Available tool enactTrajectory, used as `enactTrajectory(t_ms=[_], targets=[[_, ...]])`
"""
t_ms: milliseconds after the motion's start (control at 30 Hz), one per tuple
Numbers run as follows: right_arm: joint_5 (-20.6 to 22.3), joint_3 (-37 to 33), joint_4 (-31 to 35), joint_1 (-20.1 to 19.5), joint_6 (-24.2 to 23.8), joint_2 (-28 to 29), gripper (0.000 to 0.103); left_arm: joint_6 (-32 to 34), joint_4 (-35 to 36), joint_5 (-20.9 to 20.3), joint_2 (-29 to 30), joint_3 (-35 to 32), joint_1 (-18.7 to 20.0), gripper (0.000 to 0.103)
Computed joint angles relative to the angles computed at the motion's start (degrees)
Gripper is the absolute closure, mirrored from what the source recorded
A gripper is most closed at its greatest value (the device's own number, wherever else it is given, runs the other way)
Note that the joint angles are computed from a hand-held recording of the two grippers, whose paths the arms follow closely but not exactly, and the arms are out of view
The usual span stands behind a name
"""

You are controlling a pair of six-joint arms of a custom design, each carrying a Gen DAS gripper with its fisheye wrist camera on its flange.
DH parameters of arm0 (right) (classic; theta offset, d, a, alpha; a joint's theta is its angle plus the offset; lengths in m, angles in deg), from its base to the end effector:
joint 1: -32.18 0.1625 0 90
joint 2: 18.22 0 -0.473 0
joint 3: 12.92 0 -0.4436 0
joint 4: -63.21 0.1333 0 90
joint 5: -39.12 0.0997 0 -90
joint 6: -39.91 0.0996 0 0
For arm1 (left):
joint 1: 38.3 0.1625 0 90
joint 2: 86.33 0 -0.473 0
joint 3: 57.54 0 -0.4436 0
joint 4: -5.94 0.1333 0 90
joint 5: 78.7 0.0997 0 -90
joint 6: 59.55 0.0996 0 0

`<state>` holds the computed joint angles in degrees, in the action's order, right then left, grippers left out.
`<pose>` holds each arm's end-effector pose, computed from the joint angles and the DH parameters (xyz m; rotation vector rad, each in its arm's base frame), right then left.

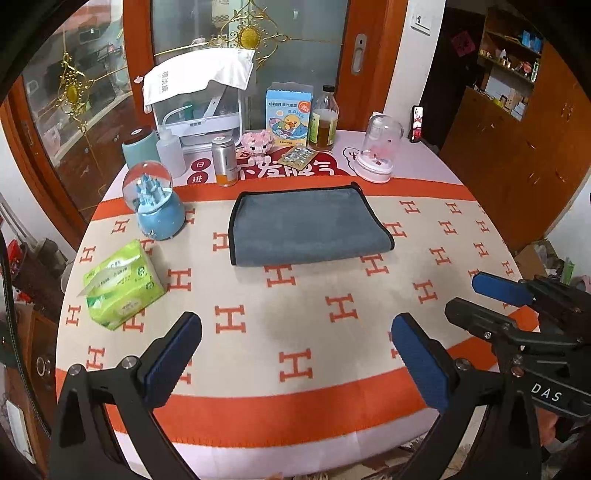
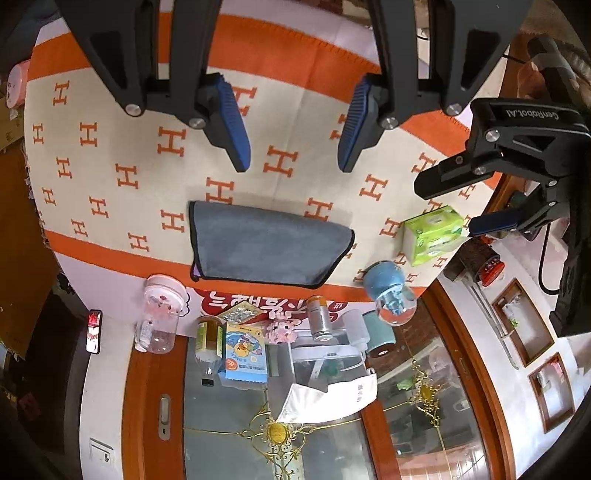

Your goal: Fold towel

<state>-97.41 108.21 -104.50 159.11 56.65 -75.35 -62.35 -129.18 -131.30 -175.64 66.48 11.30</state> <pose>0.3878 -0.4144 0.1181 0.3011 -2.4051 0.7295 -0.1653 -0.4932 0.3231 0.7468 2.4377 -0.5334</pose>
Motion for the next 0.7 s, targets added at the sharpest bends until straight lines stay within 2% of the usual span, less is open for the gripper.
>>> enactTrajectory(t_ms=[167, 700], targets=[[1.28, 1.20, 0.53, 0.95, 1.13, -0.61, 0.053, -3.15, 2.51, 0.05, -1.97, 1.41, -1.19, 0.001], [-0.72, 3.13, 0.12, 3.24, 3.72, -1.98, 0.053, -6.90, 5.38, 1.21, -3.67, 3.04, -3.94, 0.001]])
